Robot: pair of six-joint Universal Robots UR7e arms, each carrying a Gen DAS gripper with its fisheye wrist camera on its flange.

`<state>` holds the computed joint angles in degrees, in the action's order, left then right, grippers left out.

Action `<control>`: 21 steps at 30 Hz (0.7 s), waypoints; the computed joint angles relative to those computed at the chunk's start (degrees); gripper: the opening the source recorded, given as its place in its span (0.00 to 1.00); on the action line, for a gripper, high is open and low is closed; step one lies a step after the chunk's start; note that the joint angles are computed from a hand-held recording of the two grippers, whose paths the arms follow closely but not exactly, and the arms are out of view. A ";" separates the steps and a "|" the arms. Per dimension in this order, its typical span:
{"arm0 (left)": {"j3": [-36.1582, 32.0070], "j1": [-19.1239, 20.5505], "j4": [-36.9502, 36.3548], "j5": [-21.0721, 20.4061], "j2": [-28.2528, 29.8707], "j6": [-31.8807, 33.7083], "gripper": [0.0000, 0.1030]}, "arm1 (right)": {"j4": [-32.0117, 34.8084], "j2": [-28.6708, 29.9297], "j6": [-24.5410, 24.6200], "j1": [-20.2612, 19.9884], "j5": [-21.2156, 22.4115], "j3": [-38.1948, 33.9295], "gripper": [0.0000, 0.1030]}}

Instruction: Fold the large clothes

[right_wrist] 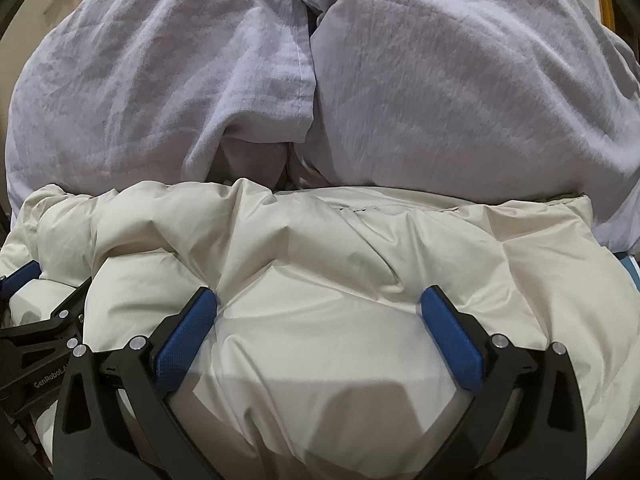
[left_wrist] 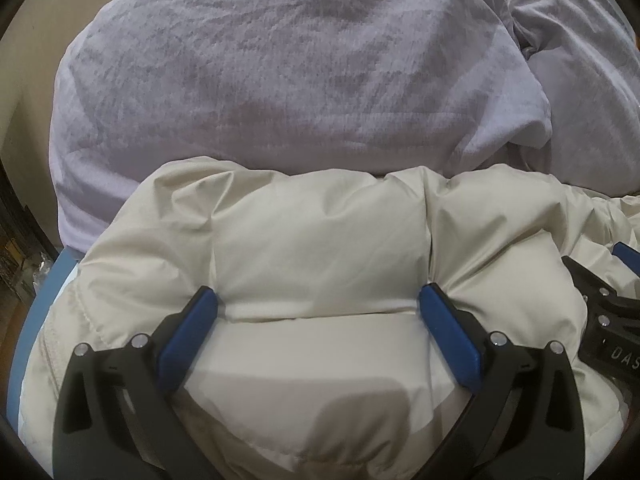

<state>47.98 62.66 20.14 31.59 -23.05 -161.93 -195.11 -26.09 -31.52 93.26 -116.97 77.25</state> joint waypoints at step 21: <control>-0.53 -0.09 1.33 0.93 -0.18 -1.61 0.98 | 2.72 -0.63 2.09 -0.31 1.27 -1.06 0.99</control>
<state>47.45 62.57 21.47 32.53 -23.22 -163.54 -192.39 -26.72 -29.44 92.95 -115.70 76.19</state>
